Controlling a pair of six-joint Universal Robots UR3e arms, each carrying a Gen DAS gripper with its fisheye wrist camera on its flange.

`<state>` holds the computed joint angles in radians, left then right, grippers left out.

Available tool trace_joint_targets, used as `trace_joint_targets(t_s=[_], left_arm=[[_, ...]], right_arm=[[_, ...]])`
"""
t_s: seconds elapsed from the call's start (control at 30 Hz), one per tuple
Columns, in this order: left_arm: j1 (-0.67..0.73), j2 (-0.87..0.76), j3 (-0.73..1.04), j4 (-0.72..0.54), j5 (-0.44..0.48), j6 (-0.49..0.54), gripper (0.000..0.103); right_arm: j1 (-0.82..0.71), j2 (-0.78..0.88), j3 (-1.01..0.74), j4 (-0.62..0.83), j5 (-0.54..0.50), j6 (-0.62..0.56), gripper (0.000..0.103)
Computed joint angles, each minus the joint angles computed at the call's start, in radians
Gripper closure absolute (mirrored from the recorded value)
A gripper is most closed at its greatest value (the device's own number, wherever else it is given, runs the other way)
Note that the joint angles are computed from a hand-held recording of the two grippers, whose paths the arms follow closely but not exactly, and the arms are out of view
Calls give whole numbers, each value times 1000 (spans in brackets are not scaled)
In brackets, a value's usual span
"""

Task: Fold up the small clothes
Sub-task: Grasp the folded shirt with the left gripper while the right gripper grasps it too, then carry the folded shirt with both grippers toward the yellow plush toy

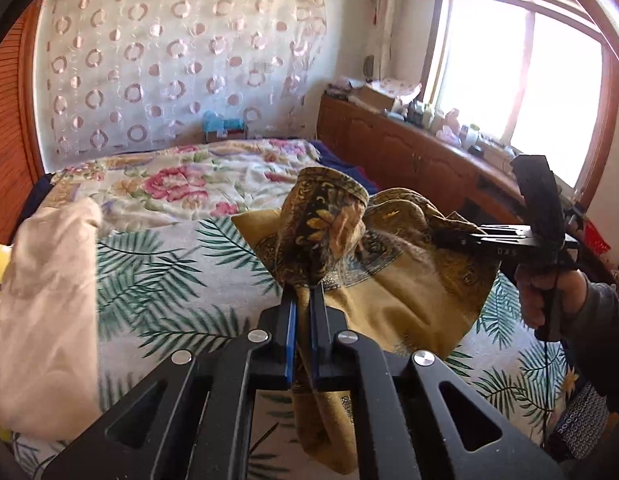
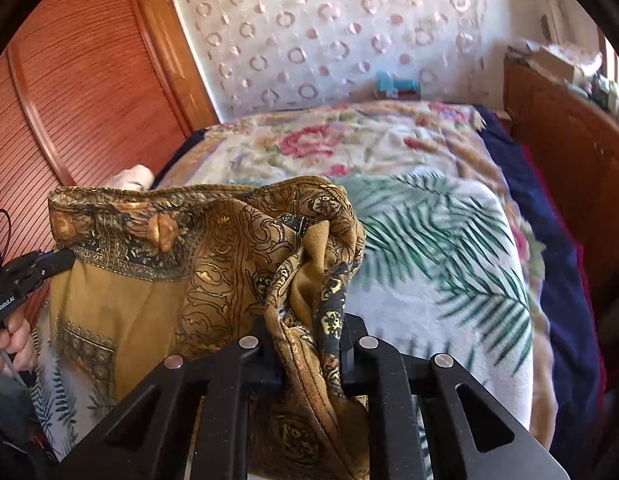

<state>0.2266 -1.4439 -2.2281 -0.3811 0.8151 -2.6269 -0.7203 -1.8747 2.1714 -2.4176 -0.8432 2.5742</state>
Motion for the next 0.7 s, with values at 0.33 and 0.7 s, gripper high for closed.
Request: trace_joint_targets(t_s=[0.33, 0.7], left_arm=[[417, 345, -103, -422, -210, 273, 97], [621, 207, -110, -286, -271, 254, 97]], right_arm=[[312, 208, -103, -338, -86, 187, 88], [670, 765, -755, -390, -315, 215, 88]])
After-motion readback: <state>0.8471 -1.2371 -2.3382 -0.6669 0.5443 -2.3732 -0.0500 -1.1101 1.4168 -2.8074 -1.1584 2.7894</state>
